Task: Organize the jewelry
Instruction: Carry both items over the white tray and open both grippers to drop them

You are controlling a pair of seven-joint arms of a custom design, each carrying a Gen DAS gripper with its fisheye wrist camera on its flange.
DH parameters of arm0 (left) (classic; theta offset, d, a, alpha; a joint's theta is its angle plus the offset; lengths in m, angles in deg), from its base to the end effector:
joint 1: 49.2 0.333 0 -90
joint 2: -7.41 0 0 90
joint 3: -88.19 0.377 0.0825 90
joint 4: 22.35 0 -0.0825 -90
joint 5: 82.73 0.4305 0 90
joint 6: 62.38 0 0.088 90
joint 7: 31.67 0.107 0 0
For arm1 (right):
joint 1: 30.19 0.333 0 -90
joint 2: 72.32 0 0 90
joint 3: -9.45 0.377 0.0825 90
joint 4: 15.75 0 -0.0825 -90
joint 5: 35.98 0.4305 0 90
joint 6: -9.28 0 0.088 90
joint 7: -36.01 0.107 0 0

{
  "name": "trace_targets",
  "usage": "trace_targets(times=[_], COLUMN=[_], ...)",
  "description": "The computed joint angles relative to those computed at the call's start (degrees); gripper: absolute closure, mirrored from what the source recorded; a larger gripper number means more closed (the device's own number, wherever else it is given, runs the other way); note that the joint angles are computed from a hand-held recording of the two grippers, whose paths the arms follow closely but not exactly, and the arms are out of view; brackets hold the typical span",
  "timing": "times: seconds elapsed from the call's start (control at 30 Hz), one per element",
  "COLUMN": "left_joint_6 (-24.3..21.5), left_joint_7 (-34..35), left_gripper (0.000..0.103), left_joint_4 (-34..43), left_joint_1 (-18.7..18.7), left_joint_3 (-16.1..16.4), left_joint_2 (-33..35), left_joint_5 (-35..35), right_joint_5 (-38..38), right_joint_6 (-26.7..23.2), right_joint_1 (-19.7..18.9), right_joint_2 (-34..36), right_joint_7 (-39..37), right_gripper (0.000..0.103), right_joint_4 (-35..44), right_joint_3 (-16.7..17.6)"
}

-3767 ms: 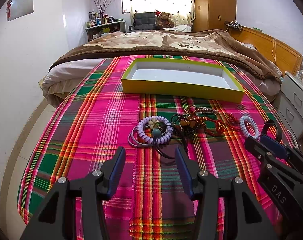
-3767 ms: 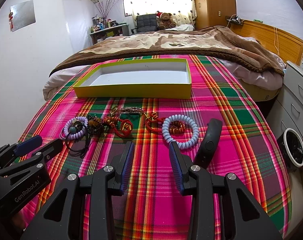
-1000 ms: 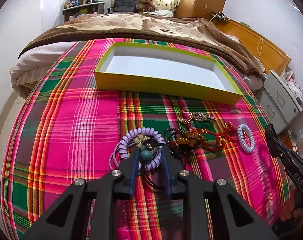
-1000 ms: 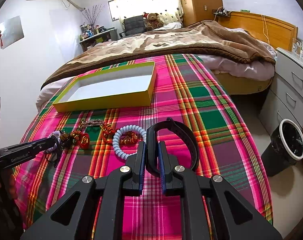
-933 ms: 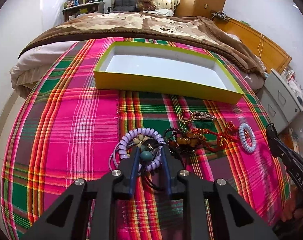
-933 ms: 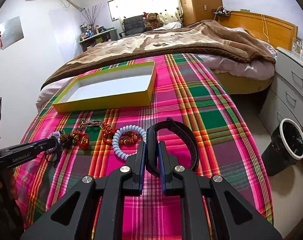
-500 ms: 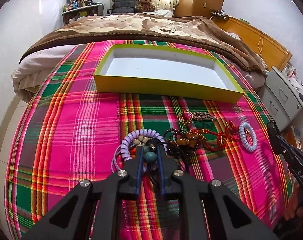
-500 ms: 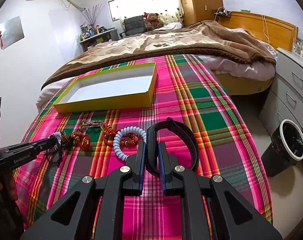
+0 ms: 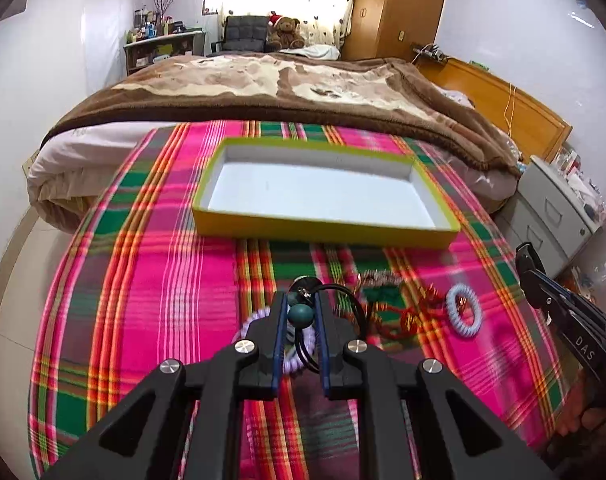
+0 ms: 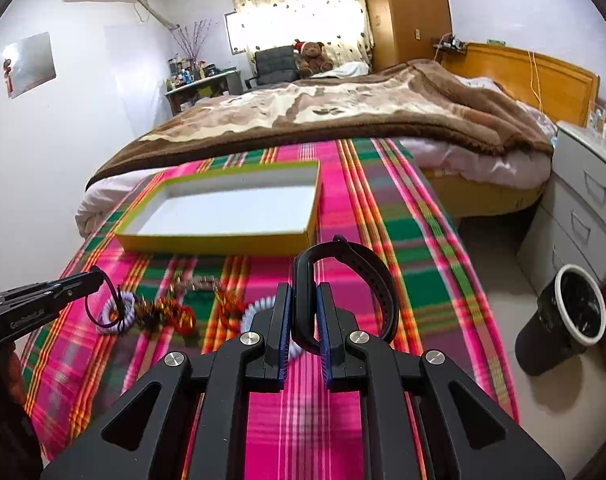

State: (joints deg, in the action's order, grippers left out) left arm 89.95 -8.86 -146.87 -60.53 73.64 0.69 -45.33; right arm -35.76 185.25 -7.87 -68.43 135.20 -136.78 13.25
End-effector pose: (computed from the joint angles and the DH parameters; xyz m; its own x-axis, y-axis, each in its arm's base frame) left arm 0.5196 -0.2769 0.5431 0.1634 -0.9766 0.1399 -0.7147 -0.2149 -0.6656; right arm 0.5811 0.2835 0.5260 0.3419 -0.9305 -0.1318 -0.6303 -0.1230 -0.7666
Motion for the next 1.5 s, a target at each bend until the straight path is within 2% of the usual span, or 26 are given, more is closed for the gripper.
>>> trace_targets(times=[0.13, 0.23, 0.43, 0.6, 0.8, 0.9, 0.97, 1.07, 1.37, 1.5], left_joint_6=[1.0, 2.2, 3.8, 3.6, 3.8, 3.1, 2.6, 1.3, -0.4, -1.4], left_joint_7=[0.6, 1.8, 5.4, 7.8, 11.9, 11.4, 11.5, 9.9, 14.2, 15.6], left_gripper=[0.089, 0.089, 0.089, 0.089, 0.089, 0.089, 0.089, 0.089, 0.089, 0.089], left_joint_4=[1.4, 2.8, 6.4, 9.9, 12.8, 14.0, 15.0, 16.8, 19.7, 20.7], left_joint_1=[0.7, 1.3, 2.1, 2.5, 2.9, 2.5, 2.5, 1.9, 2.8, 2.8], left_joint_3=[0.7, 1.4, 2.8, 3.9, 4.9, 5.4, 5.7, 6.6, 6.7, 6.6], left_joint_2=[0.6, 1.6, 4.8, 8.2, 11.8, 12.9, 13.9, 15.3, 18.7, 19.9], left_joint_5=[0.1, -0.2, -2.9, -5.0, -9.3, -8.5, -9.2, -6.2, -10.8, -12.4], right_joint_5=[-0.1, 4.4, 9.6, 7.6, 6.8, 5.7, 5.6, 7.0, 6.8, 6.5], right_joint_6=[-0.6, -1.9, -4.7, -9.1, -15.0, -17.2, -19.2, -22.7, -29.9, -31.2], right_joint_1=[0.1, -0.9, -1.3, 0.9, 1.6, 2.3, 2.2, 1.4, 2.3, 2.5], right_joint_2=[1.6, 3.4, 8.4, 13.1, 18.5, 20.5, 22.3, 25.0, 30.7, 31.6], right_joint_7=[-0.9, -6.1, -13.8, -13.9, -14.7, -14.0, -14.3, -15.5, -15.6, -15.7], right_gripper=[0.090, 0.090, 0.090, 0.090, 0.090, 0.090, 0.090, 0.090, 0.090, 0.090], right_joint_4=[3.1, 6.4, 14.4, 21.3, 29.0, 31.7, 34.3, 38.4, 46.8, 48.2], right_joint_3=[-0.1, 1.7, 2.8, 0.1, -0.7, -1.4, -1.3, -0.2, -0.9, -1.0])
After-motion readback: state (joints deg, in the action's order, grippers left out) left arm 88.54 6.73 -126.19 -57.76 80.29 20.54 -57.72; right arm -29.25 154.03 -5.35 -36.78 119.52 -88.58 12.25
